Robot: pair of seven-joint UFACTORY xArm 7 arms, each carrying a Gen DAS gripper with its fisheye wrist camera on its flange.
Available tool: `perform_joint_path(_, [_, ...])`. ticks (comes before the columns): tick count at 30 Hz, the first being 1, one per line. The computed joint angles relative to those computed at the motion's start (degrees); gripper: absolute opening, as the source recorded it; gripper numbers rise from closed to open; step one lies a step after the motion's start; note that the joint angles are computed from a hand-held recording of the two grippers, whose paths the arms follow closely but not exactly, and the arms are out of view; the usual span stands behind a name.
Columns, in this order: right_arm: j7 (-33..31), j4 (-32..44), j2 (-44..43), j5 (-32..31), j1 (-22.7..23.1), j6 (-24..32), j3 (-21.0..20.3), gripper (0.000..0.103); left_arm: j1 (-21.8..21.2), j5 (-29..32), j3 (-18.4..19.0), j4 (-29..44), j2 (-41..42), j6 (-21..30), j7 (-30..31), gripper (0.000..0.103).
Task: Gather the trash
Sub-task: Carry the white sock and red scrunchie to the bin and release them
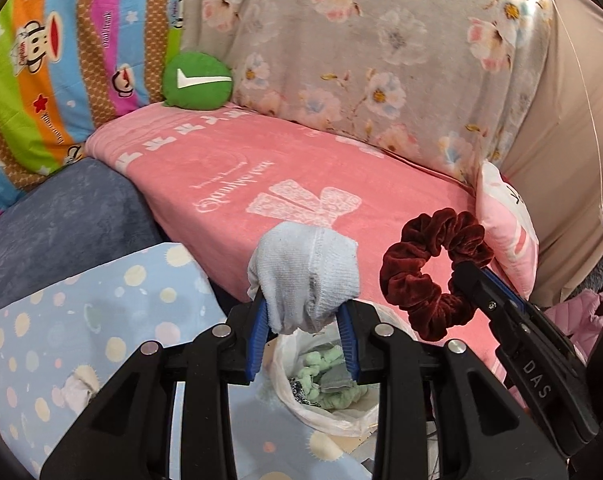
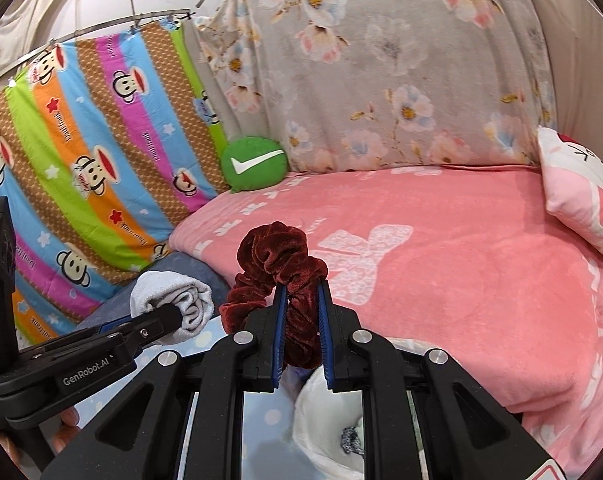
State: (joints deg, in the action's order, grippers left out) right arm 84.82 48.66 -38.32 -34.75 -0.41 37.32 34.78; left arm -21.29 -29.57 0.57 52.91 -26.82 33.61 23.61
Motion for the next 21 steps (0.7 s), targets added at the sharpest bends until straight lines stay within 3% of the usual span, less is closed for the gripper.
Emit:
perform_joint_path(18, [-1.74,-7.99,-6.37,4.65,1.16,0.72,-3.10,0.014,-2.82,0.45,-2.84,0.42,3.34,-0.21,0.51,0.031])
perform_joint_path(20, [-1.80,-8.16,-6.29,4.83,0.94,0.88,-2.98,0.015,-2.93,0.30,-3.04,0.44,3.67,-0.42,0.54,0.032])
perform_joint_path(21, [-1.71,-8.30,-6.28,4.83,0.76,0.91,-2.91,0.020,-3.32,-0.37,-2.87,0.32,3.78,-0.76,1.10,0.037])
